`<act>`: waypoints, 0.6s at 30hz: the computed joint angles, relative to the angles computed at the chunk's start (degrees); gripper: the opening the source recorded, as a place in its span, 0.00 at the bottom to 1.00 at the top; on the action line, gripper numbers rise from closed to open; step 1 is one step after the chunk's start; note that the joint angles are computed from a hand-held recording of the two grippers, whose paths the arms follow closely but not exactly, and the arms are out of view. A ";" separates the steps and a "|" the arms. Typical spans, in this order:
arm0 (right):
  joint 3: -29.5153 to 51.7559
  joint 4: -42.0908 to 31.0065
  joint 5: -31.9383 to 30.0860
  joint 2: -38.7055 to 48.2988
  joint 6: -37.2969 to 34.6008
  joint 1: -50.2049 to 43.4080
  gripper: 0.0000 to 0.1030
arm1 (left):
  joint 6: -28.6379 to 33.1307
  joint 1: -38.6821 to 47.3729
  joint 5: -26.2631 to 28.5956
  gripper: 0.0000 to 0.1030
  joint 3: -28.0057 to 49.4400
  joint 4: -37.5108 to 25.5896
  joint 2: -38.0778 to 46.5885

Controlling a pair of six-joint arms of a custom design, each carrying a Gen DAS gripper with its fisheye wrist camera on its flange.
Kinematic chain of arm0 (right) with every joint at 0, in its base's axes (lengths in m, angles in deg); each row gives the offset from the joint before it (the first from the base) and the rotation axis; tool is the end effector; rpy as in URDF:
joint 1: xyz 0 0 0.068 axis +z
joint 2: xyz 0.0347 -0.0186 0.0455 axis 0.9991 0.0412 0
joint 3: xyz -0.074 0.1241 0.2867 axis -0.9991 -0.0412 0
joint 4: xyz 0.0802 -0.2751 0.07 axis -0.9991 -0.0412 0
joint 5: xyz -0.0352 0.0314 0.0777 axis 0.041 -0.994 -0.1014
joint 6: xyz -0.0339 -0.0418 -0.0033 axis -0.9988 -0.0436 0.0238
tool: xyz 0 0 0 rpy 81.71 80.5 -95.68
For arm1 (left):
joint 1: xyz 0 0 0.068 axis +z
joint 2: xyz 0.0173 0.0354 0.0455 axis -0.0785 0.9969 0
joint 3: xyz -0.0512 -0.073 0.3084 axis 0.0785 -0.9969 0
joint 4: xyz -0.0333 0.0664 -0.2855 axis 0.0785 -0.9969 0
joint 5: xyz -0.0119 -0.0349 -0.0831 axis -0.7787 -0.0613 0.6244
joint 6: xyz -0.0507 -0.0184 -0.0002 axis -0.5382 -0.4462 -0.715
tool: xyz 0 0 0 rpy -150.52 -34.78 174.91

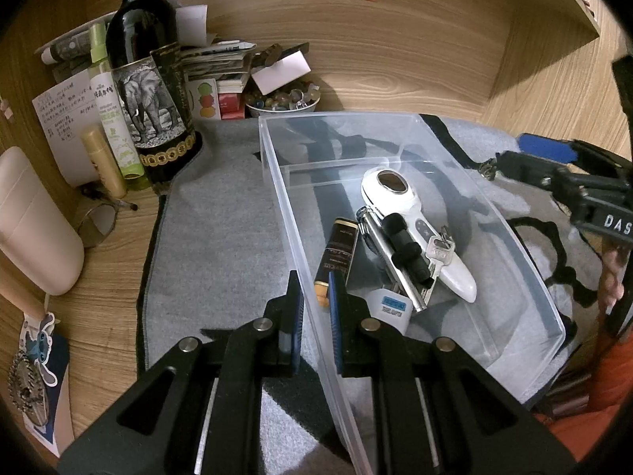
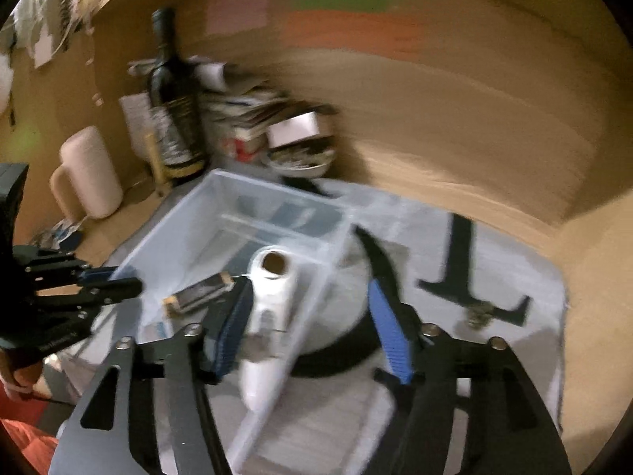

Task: Organize rigid objects
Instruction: 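Carry the black item into the clear box and release it, then grasp the second black item on the rug with the right gripper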

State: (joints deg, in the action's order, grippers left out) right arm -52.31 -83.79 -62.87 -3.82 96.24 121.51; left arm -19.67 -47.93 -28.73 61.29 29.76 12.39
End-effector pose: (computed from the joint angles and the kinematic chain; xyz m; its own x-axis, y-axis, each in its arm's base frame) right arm 0.1596 0.0884 0.1503 -0.6706 -0.0532 -0.7399 -0.0167 0.9983 -0.0567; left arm 0.2186 -0.2025 0.1342 -0.6696 0.3703 -0.6439 0.5254 0.8489 -0.0581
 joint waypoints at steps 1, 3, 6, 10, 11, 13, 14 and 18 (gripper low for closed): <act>-0.62 -1.67 1.24 -2.24 0.36 -0.56 0.65 | -0.08 0.00 0.05 0.12 0.10 -0.05 0.06; -1.56 -4.66 2.13 -6.00 0.64 -2.21 0.74 | -0.10 -0.18 -0.10 0.12 0.23 -0.09 0.13; -3.40 -7.36 1.28 -9.94 0.39 -6.64 0.76 | -0.11 -0.07 0.02 0.12 0.23 -0.13 0.10; -5.33 -5.71 -1.05 -6.42 -2.69 -13.59 0.76 | -0.09 0.05 0.15 0.12 0.14 -0.06 0.06; -5.70 -4.52 -1.31 -4.59 -3.46 -14.66 0.76 | -0.09 0.06 0.16 0.12 0.21 -0.09 0.11; -6.53 -0.96 -3.33 0.09 -4.86 -18.09 0.76 | 0.00 0.07 0.11 0.12 0.21 -0.10 0.11; -6.95 0.59 -5.15 1.64 -5.53 -19.93 0.76 | 0.00 0.09 0.13 0.12 0.20 -0.08 0.10; -8.21 8.51 -11.33 8.55 -7.62 -25.12 0.76 | 0.09 0.18 0.15 0.12 0.20 -0.13 0.08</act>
